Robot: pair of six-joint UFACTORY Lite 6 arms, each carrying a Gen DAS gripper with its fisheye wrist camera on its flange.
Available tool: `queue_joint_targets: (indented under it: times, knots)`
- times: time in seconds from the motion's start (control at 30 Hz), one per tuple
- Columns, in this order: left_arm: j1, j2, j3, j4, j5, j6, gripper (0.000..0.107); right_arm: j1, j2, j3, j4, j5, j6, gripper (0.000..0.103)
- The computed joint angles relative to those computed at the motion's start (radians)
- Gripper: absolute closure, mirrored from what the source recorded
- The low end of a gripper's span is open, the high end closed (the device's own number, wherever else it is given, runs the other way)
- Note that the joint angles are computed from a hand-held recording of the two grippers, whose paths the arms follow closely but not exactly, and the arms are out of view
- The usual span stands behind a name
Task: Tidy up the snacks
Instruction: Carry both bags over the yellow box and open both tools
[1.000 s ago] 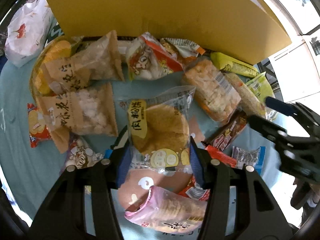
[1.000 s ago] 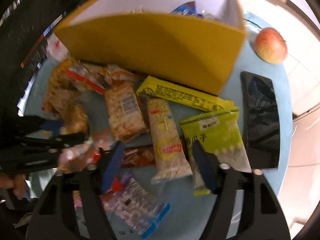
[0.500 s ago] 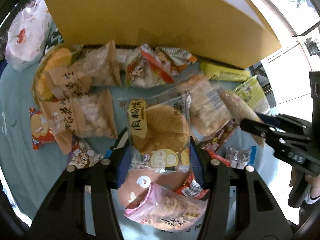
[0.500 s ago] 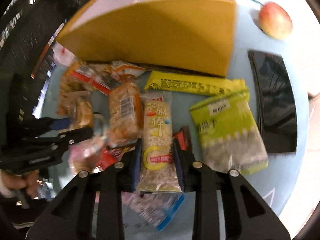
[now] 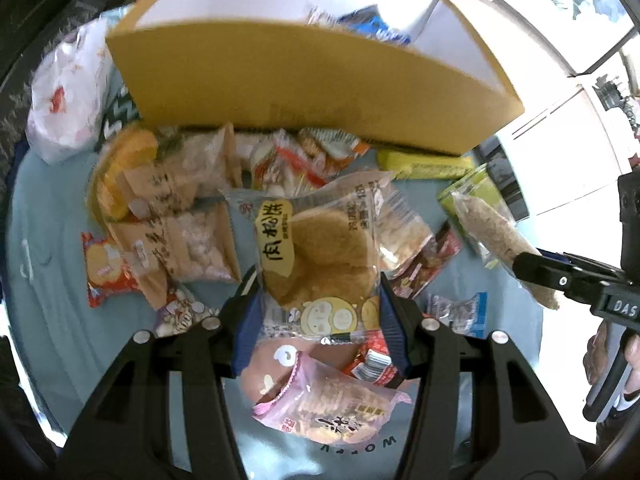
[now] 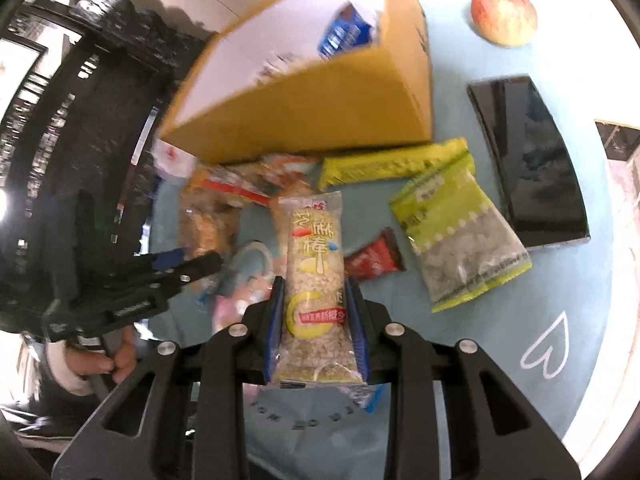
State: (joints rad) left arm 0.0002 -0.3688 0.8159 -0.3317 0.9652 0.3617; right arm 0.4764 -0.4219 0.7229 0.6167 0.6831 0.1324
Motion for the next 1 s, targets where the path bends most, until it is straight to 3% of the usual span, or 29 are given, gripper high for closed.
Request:
queue_joint_targets:
  times: [0.3, 0.7, 0.77, 0.83, 0.9, 1.0]
  knots:
    - [0.014, 0.110, 0.317, -0.077, 0.086, 0.037, 0.054, -0.101, 0.048, 0.254, 0.087, 0.072, -0.113, 0.073]
    - [-0.127, 0.689, 0.976, 0.006, 0.032, -0.198, 0.050, -0.194, 0.519, 0.708, 0.134, 0.018, -0.198, 0.073]
    - [-0.138, 0.775, 1.064, 0.045, 0.043, -0.262, 0.007, -0.202, 0.586, 0.751, 0.114, -0.010, -0.156, 0.069]
    - [-0.148, 0.820, 1.115, 0.116, 0.041, -0.333, 0.006, -0.205, 0.618, 0.770, 0.028, -0.024, -0.034, 0.033]
    - [-0.124, 0.829, 1.114, 0.082, 0.051, -0.312, 0.006, -0.210, 0.584, 0.708, 0.014, -0.088, 0.004, 0.029]
    - [-0.094, 0.790, 1.032, 0.067, 0.038, -0.283, 0.006, -0.217, 0.547, 0.643, 0.041, -0.084, -0.059, 0.028]
